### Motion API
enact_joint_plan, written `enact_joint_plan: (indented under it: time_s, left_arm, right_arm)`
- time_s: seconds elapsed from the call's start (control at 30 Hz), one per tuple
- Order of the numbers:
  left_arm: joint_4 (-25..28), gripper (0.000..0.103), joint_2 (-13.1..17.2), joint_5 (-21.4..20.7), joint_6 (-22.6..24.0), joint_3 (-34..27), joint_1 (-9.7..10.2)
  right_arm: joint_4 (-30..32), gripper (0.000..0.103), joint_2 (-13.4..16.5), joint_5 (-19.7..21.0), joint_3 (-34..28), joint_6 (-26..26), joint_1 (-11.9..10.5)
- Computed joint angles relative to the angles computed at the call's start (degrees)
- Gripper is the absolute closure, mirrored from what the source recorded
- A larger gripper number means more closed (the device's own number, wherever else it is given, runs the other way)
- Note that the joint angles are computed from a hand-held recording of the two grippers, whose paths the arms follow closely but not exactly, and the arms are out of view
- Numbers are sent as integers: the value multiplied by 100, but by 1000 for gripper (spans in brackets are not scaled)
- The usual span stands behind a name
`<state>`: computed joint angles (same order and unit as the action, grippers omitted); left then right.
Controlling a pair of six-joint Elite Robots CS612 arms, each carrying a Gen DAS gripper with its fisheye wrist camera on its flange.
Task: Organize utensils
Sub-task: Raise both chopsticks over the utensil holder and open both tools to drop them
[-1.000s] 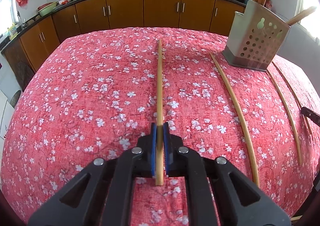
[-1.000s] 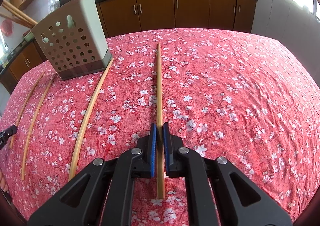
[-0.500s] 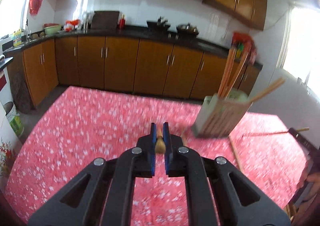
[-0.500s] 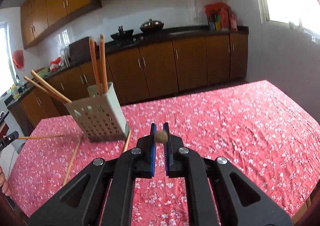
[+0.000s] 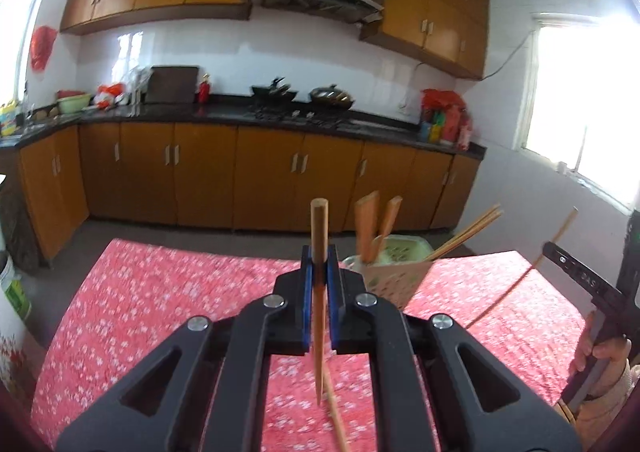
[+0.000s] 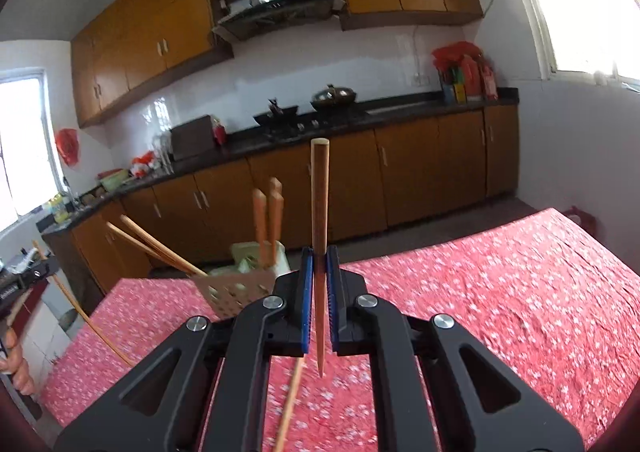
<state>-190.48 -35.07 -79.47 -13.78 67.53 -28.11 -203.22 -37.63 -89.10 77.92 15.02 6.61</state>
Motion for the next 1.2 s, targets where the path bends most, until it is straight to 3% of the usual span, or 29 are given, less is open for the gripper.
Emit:
enact_joint_plan:
  time_s: [0.17,0.3,0.57,0.7,0.83,1.0,1.07,1.2]
  left_arm:
    - [-252,96,88,-83,209,-328,-110]
    - [-363,95,260,24,245,-781,-191]
    - [-376,96,969,607,282,-2374,-274]
    - [-101,96,1409,775,236,-3200,-266]
    - [577,96,1821,693,44,-3909,-218]
    - [1065,94,1997,492,-188,-4115,-149]
    - [1046,89,1959,462,-204,-4008,-135]
    - [769,80,1759,546,-150,-3600,-131]
  right_arm:
    - [-435,96,-28,298,-101,5,15]
    - [-626,96,78,261,-387,-71,74]
    - [-561,96,458,117,-1147,-5,104]
    - [-285,96,666,27,-1506,-99,126]
    - [42,96,784,66,-1657,-83,128]
    - [242,95,836,213,-1664,-52,106]
    - [266,93,812,271,-1619,-35,94]
    - [165,80,712,215,-1462,-43,104]
